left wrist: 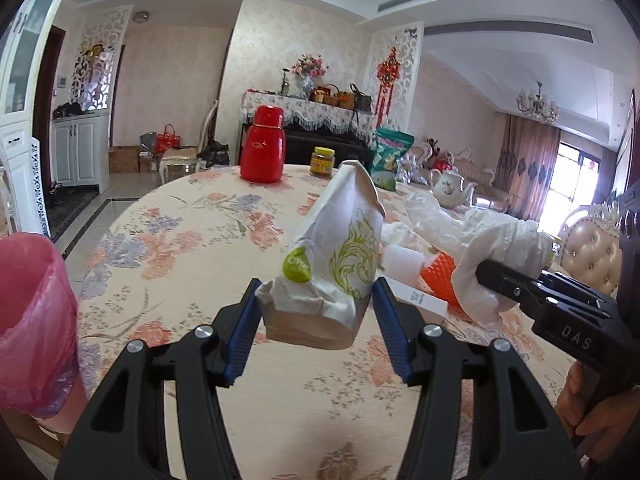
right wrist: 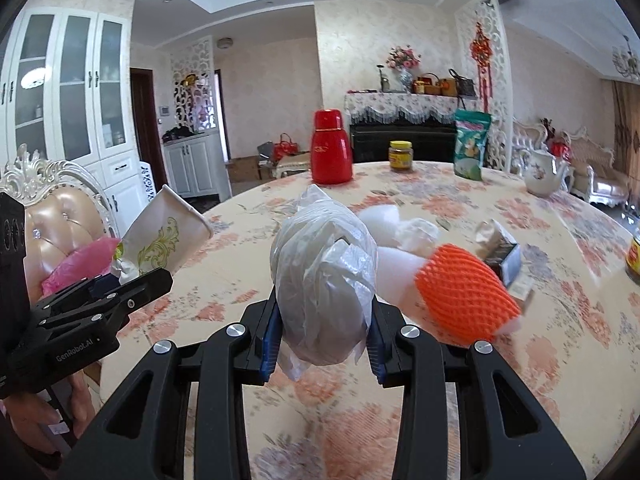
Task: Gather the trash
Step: 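Carry the packet and bag to the pink bin and release both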
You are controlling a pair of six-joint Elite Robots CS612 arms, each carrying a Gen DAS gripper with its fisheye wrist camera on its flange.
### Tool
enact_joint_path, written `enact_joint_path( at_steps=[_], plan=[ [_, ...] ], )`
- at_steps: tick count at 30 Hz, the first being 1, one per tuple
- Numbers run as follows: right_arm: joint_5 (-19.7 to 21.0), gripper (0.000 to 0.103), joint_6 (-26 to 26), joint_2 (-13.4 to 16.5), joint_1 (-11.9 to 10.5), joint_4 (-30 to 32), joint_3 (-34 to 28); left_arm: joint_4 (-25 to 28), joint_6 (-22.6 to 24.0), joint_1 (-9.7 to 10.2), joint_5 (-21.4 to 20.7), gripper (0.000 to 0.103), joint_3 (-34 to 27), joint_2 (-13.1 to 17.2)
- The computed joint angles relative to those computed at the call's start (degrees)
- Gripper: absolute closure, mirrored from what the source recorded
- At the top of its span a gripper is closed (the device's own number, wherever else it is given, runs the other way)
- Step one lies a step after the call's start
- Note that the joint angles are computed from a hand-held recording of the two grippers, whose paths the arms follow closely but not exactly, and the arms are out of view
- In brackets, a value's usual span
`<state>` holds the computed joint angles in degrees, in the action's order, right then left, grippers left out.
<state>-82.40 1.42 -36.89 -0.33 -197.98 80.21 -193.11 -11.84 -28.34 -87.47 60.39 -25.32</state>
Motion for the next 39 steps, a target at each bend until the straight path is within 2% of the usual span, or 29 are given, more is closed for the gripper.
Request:
enact_joint_path(
  at_steps=[13, 19, 23, 30, 39],
  plan=[
    [5.4, 0.067, -4.4, 3.5, 3.0, 4.5, -8.0, -4.9, -1.6, 1.92, 7.3, 0.049, 5.6, -2.7],
    [10.3, 0.067, -7.2, 6.0, 5.0, 8.8, -13.7, -6.9, -2.4, 3.29, 12.9, 0.049, 9.2, -4.7],
    [15.3, 0.067, -8.9, 8.2, 6.5, 12.4, -18.8, -7.2, -3.7, 4.52, 16.1, 0.049, 11.3, -6.0],
    [20.1, 0.067, -11.5, 12.6, 8.9, 19.2, -28.5, -4.3, -6.4, 7.25, 21.5, 0.048, 12.1, -6.6],
    [24.2, 0.066, -12.2, 20.4, 11.3, 31.2, -45.1, 3.6, -9.6, 11.05, 22.2, 0.048, 7.8, -4.6]
  ],
)
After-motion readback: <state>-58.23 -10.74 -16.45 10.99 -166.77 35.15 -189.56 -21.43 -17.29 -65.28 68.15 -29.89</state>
